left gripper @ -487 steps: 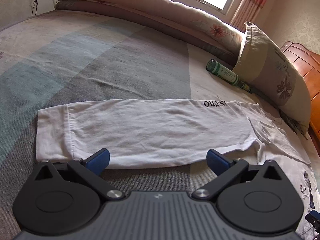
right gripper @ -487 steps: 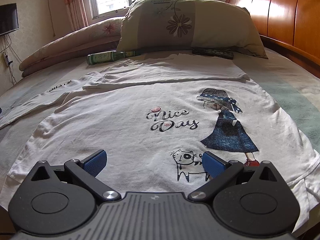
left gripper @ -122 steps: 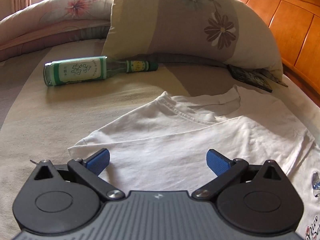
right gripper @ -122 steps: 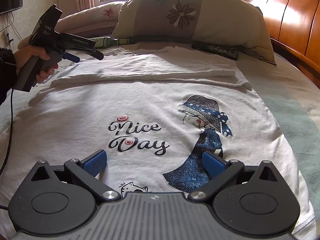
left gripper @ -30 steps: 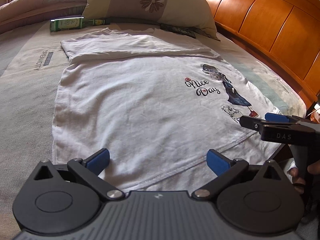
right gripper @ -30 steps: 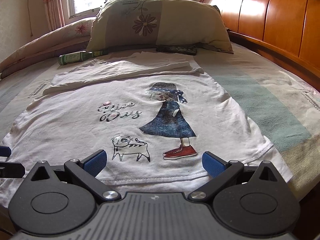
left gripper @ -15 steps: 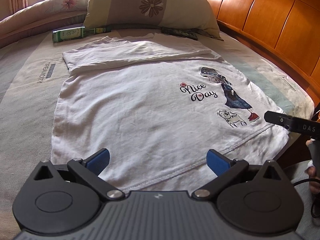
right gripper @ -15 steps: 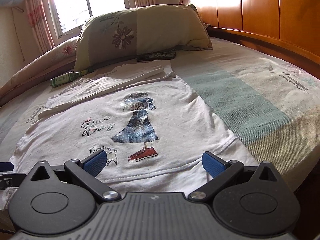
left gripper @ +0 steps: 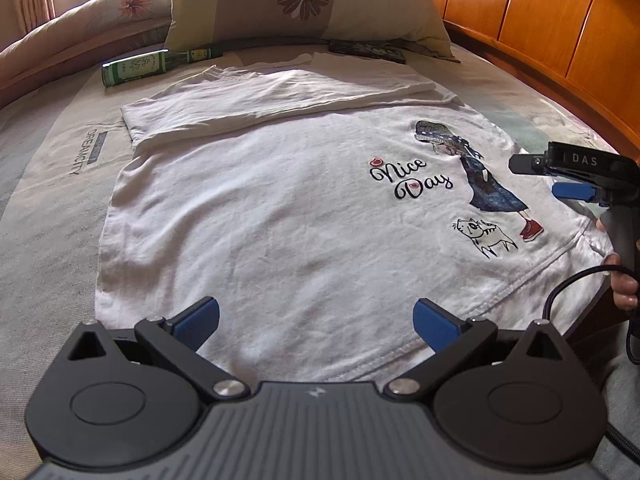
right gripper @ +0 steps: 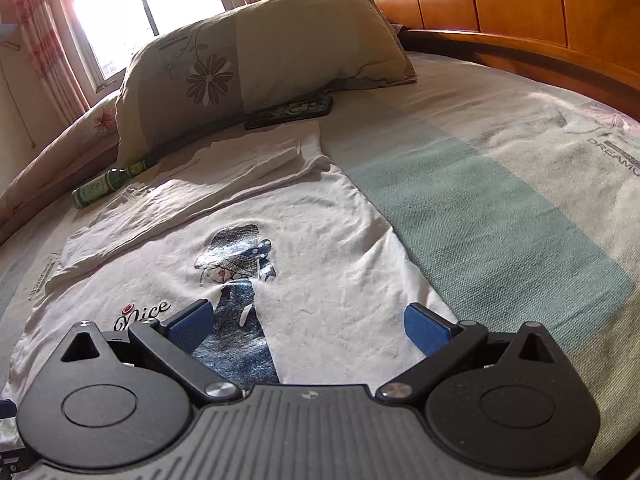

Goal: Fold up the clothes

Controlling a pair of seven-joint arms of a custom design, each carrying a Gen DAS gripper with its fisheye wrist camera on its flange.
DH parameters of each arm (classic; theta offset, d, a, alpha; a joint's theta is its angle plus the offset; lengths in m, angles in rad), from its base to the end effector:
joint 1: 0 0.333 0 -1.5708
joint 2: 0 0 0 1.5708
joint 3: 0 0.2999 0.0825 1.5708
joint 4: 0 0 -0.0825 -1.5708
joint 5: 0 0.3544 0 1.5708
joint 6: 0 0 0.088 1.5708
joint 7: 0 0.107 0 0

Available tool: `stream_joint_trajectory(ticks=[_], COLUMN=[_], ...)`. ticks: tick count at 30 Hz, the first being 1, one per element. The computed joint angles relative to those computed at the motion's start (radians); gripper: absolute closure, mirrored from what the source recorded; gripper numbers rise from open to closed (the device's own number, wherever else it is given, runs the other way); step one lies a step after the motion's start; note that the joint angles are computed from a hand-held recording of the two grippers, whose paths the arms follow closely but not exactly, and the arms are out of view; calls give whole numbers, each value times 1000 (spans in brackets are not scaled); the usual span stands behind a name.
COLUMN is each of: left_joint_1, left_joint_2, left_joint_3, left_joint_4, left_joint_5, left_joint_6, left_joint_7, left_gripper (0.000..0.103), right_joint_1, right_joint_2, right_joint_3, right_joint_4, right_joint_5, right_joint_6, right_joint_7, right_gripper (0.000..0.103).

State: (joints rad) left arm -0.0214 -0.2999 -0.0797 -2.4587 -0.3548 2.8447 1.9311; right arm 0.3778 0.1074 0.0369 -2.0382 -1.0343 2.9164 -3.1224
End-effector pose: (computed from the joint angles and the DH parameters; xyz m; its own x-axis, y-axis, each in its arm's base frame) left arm 0.4643 -0.0306 0.4861 -0.1774 -0.9833 0.0413 -0.7547 0.1090 -0.6469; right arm 0.5076 0.2809 0.4583 -0.0947 -0.9447 -0.3139 -0.6330 0.3005 -0.7135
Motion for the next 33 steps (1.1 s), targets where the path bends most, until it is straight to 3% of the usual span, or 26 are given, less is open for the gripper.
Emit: stream_joint_trajectory(ticks=[3,5,8,11,14,17,19,22,23,25,28,33], left_joint_1=[7,23,11,-41,-50,-62,-42,68,67,67,81,106], left_joint_2=[37,45,48,58,91,147,186,219,216,203,218,342], left_joint_3=[-1,-22,-8,53,73,96,94,34,40,55,59,53], left_joint_4=[18,2,8,40,89,160,204,208,189,192,235,437], left_joint_5=[-2,33,25,-96,-175,-294,-322,-150,-156,-229,-234,-393], left_joint_6=[3,54,56,53,80,99,72,39,71,48,23,-75], left_joint_7=[-20,-42,-28,61,123,221,217,-27,-35,29,65,235], left_gripper=[1,1,1,1,1,1,1,1,1,1,1,1], right_joint_1=[-13,-28,-41,-31,6,28,30,38,40,45,51,58], right_joint_2=[-37,-60,-91,-85,-56,-53,-55,-58,-59,-57,-53,-46], right_joint_3=[-14,-8,15,48,78,75,72,74,75,77,79,79], right_joint_4=[-51,-84,-122,-106,-53,-43,-43,-44,-45,-40,-35,-26], right_joint_5=[-68,-89,-88,-36,-11,-38,-30,-35,-39,-51,-64,-73], right_joint_6=[53,80,75,-14,-174,-224,-227,-246,-252,-267,-286,-305], right_joint_7=[77,72,13,-123,-235,-192,-199,-188,-182,-168,-149,-130], right_gripper=[0,0,0,0,0,0,0,0,0,0,0,0])
